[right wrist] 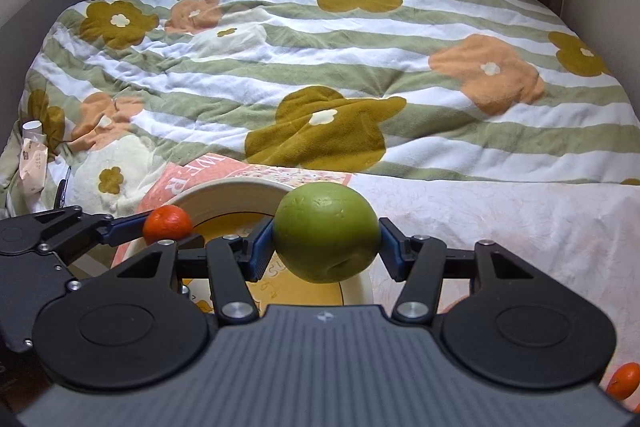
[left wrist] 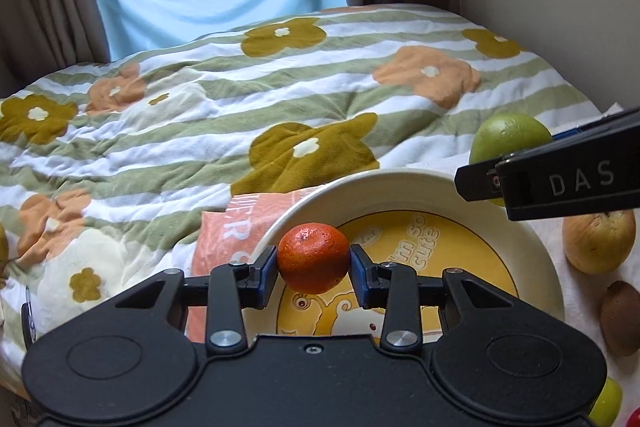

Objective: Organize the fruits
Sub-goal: 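Carry the tangerine and green apple over the white bowl with both grippers, then open the left gripper and the right gripper, dropping both fruits into the bowl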

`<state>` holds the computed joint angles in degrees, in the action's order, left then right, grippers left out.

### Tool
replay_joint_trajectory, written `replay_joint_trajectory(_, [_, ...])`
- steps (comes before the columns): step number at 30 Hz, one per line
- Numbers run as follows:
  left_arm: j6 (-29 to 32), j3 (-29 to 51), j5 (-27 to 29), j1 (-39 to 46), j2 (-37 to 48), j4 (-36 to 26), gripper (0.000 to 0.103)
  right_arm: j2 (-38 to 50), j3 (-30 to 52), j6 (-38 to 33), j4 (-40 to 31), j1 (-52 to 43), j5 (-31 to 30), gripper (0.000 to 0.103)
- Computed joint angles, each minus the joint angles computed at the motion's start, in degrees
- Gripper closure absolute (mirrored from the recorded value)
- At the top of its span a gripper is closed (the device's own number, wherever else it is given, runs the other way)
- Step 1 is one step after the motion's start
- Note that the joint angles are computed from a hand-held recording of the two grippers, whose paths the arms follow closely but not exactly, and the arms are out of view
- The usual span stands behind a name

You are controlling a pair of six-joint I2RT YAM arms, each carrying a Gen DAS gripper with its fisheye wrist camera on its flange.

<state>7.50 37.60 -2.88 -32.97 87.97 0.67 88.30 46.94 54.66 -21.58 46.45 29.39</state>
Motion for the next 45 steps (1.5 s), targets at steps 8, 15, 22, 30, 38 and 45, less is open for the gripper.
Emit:
replay_joint_trajectory(8, [3.51, -2.13, 1.17, 0.44, -1.91, 4.68, 0.005, 0.15, 0.52, -0.14, -1.55, -1.98, -1.63, 0.034])
replay_joint_trajectory(15, [3.78, -2.90, 3.05, 3.77, -8.00, -0.81, 0.005, -1.65, 0.86, -1.98, -2.89, -2.15, -2.22, 0.034])
replay_joint_trajectory(22, [2.79, -5.36, 4.36, 7.57, -14.04, -4.99, 0.005, 0.38, 1.59, -4.18, -0.25, -2.94, -4.89, 0.034])
replay_joint_trajectory(30, [2.39, -6.47, 5.62, 11.35, -16.76, -7.70, 0.005, 7.41, 4.08, -5.90, 4.71, -3.16, -7.95, 0.034])
replay_joint_trajectory(38, [3.19, -7.82, 7.52, 14.70, -19.49, -9.30, 0.005, 10.02, 5.59, -7.16, 6.15, -1.91, -7.99, 0.031])
replay_joint_trajectory(45, [3.50, -8.20, 7.96, 15.21, -21.37, -10.84, 0.005, 8.07, 6.58, -7.27, 2.55, 1.47, -1.71, 0.000])
